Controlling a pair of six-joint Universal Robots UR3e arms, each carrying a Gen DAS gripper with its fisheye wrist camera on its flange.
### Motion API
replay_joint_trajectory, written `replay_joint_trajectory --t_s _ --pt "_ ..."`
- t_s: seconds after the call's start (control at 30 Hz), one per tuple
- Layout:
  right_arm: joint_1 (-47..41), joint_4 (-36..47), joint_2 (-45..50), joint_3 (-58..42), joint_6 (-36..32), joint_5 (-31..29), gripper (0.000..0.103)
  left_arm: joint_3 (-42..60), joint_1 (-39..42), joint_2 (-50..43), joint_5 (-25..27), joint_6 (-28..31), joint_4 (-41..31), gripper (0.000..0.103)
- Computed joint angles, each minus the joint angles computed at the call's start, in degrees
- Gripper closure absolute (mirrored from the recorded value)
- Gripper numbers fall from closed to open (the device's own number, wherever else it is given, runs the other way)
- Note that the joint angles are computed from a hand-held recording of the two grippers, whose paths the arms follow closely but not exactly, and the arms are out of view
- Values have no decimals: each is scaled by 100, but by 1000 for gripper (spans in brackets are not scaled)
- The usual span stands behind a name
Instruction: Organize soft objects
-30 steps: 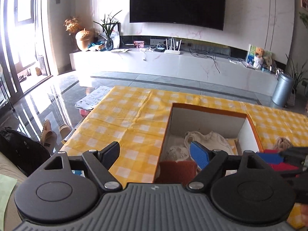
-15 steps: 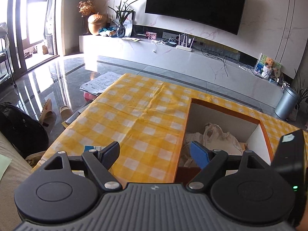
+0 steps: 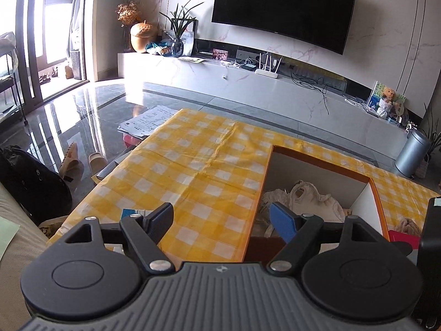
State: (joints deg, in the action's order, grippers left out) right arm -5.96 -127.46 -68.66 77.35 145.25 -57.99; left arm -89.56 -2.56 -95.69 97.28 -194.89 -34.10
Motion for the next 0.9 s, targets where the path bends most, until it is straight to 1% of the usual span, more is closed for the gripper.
replay_joint_trajectory --t_s 0.03,0.13,0.2,0.33,0.47,0.53,0.63,0.7,0.77,0.83,0.9 --pt "-85 -116 -118 153 -17 91 69 55 -53 -21 68 -20 -16 10" --pt "-397 -299 -511 570 12 473 67 180 -205 -37 260 -102 -81 10" --pt "-622 -443 -780 817 78 644 67 294 -270 -25 285 -155 -131 10" --pt "-1231 -361 -1324 1068 28 1093 64 464 -456 40 338 -262 -273 9" --pt "-2213 133 -2044 1301 -310 1795 61 536 -792 117 506 -324 -120 9" --pt "-2825 681 -2442 1302 -626 2070 59 619 -1010 152 558 -265 6 9" --pt "-3688 1398 -2916 1253 -1164 2321 56 1066 -1449 -20 752 -228 -77 9" --pt "-4376 1912 -3197 1208 -1639 2556 53 1573 -1837 -336 860 -79 -125 9" --pt "-4902 2247 -3297 1125 -1988 2707 53 2098 -2140 -691 742 165 -177 7" --pt "-5360 2648 -3188 807 -2347 2718 53 2739 -2408 -1115 604 309 -385 7" --pt "-5667 2568 -3105 720 -2462 2633 52 3383 -2578 -1587 246 389 -626 7"
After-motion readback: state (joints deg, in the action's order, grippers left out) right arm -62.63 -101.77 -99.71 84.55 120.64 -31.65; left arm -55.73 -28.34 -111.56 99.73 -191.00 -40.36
